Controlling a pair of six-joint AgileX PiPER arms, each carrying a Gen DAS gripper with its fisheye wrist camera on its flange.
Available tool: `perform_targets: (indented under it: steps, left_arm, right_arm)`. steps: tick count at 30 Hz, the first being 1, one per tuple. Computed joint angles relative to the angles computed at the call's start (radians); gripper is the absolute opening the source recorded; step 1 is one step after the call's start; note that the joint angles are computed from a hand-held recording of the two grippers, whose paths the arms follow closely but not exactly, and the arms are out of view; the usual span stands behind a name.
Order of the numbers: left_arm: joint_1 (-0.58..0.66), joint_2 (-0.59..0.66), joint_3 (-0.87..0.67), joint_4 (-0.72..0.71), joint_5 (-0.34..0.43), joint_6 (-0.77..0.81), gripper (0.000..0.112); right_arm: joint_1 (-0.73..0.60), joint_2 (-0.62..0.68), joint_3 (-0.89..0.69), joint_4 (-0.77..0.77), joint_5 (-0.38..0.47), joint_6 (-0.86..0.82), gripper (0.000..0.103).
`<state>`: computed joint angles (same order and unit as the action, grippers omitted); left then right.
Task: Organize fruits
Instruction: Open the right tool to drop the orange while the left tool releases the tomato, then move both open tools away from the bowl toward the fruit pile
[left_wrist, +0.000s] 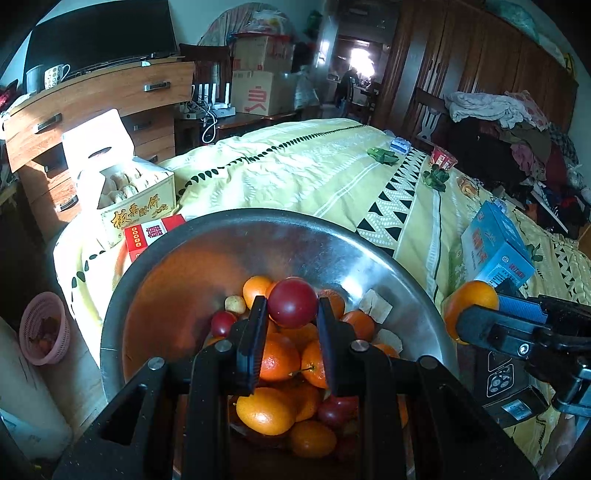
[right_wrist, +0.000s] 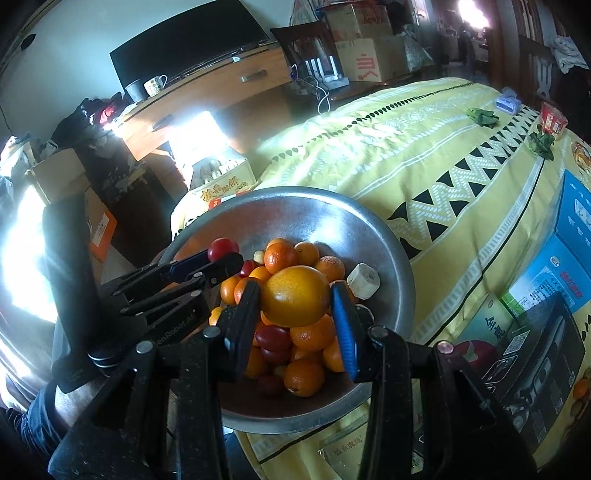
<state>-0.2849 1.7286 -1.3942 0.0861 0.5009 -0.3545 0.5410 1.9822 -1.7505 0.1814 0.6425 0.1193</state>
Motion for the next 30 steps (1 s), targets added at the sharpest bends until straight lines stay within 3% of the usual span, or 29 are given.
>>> perform_targets:
  steps: [6,8,10,14,17,19,20,23,26,28,30]
  left_arm:
    - [-0.008,0.009,-0.009,0.029,0.018,-0.03,0.027]
    - [-0.014,0.009,-0.013,0.064,0.028,-0.063,0.031]
    - [-0.023,0.007,-0.017,0.116,0.038,-0.113,0.044]
    - [-0.056,-0.009,-0.03,0.228,0.068,-0.216,0.049]
    - [-0.156,-0.068,-0.036,0.411,0.092,-0.357,0.053]
    - [-0.288,-0.112,-0.054,0.588,0.115,-0.468,0.078]
    - [-0.363,-0.124,-0.066,0.688,0.131,-0.542,0.103]
    - [-0.567,-0.109,-0.14,0.849,0.145,-0.667,0.103]
    - [-0.677,0.007,-0.274,0.657,0.069,-0.507,0.103]
    - [-0.728,0.113,-0.383,0.457,0.048,-0.346,0.103]
    - [-0.761,0.22,-0.491,0.257,0.049,-0.202,0.103]
  right_arm:
    - [0.002,0.013,-0.021,-0.009,0.016,0.017,0.041]
    - [0.002,0.0,-0.004,-0.006,0.001,0.012,0.054]
    - [0.003,-0.018,0.019,-0.006,-0.021,0.012,0.081]
    - [0.009,-0.087,0.088,-0.065,-0.059,0.05,0.085]
    - [0.035,-0.255,0.29,-0.278,-0.184,0.244,0.085]
    - [0.035,-0.413,0.473,-0.478,-0.263,0.441,0.085]
    - [0.026,-0.501,0.564,-0.578,-0.277,0.541,0.085]
    - [-0.014,-0.771,0.827,-0.835,-0.223,0.841,0.088]
    - [-0.083,-1.01,1.04,-0.883,-0.114,0.973,0.088]
    - [-0.179,-1.159,1.149,-0.798,-0.039,0.89,0.088]
    - [-0.351,-1.27,1.229,-0.615,-0.02,0.69,0.088]
